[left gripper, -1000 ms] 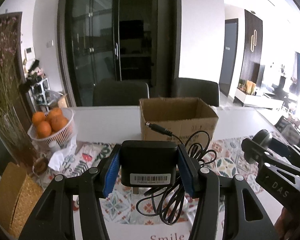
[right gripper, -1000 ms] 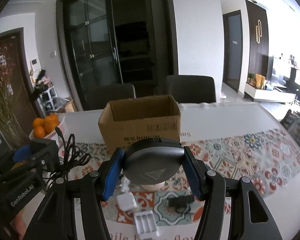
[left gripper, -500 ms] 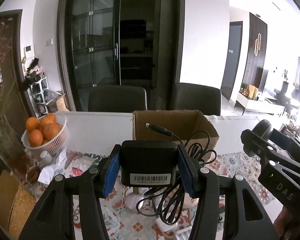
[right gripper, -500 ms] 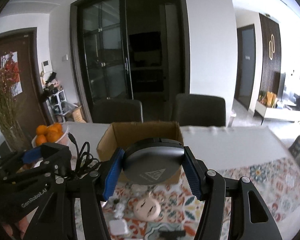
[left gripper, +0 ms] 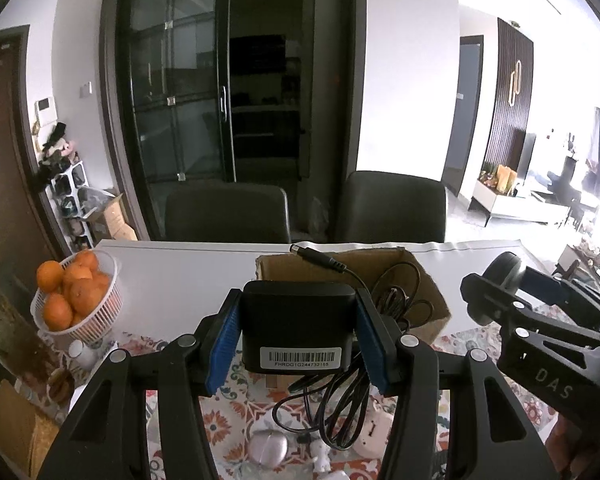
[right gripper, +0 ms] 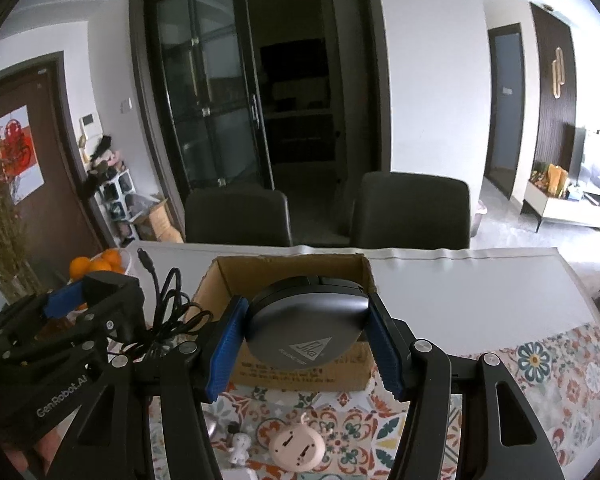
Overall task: Organize rigid objects
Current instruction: 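Lift and carry the grey disc and black adapter over the cardboard box with both tools, then open the right tool to drop the grey disc while the left tool releases the adapter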
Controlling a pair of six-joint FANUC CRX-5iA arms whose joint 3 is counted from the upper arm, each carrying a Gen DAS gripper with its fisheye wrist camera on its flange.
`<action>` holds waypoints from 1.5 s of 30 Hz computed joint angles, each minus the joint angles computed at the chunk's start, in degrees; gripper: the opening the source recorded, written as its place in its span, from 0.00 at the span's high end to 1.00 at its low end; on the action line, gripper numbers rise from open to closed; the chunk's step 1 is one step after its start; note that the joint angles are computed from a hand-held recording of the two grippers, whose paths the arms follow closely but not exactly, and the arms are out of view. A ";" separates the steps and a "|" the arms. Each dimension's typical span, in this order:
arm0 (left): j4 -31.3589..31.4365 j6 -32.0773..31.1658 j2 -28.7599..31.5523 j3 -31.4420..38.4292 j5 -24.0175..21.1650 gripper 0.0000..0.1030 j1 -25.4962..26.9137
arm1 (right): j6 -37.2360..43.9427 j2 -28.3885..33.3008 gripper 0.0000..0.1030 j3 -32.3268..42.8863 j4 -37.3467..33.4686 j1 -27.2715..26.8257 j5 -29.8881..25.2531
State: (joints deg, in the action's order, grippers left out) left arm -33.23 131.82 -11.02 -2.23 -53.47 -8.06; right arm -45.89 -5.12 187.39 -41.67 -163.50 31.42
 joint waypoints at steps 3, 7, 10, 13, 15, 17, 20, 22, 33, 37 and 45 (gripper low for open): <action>1.20 -1.80 1.76 1.27 0.45 0.48 1.42 | -3.33 -3.38 0.42 -5.04 3.83 -0.31 2.76; 4.08 -5.15 4.12 2.71 1.69 0.48 3.66 | -6.09 -7.57 0.42 -11.08 7.00 -0.40 7.04; 8.60 -8.87 5.78 3.20 3.18 0.48 6.54 | -9.19 -10.73 0.42 -16.07 10.56 -0.24 9.76; 10.99 -11.27 8.11 5.01 3.80 0.48 8.07 | -11.29 -13.70 0.42 -20.73 12.41 -0.12 12.96; 11.20 -12.65 9.64 6.47 3.73 0.48 8.60 | -12.50 -15.62 0.42 -23.71 13.45 0.01 14.71; 12.28 -14.23 11.09 7.70 3.75 0.48 9.28 | -13.14 -17.64 0.42 -26.87 14.50 0.08 16.85; 14.78 -17.84 13.67 9.79 2.58 0.48 10.38 | -15.26 -20.54 0.42 -31.52 16.99 0.31 20.08; 15.03 -19.02 15.61 11.65 0.69 0.48 10.58 | -16.19 -22.52 0.42 -34.29 17.75 0.33 22.29; 22.38 -22.40 20.59 12.74 -1.62 0.48 12.95 | -19.02 -30.68 0.42 -45.01 21.76 0.67 30.92; 23.11 -23.05 21.20 12.84 -1.71 0.48 13.01 | -19.16 -32.76 0.42 -47.04 21.29 0.41 33.21; 15.58 -18.01 19.58 13.83 -3.11 0.32 10.45 | -20.76 -31.24 0.30 -45.96 23.79 0.43 30.98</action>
State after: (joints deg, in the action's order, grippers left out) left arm -17.65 113.81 8.57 11.60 -56.58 2.40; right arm -66.65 -36.36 141.43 -17.89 -163.07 62.40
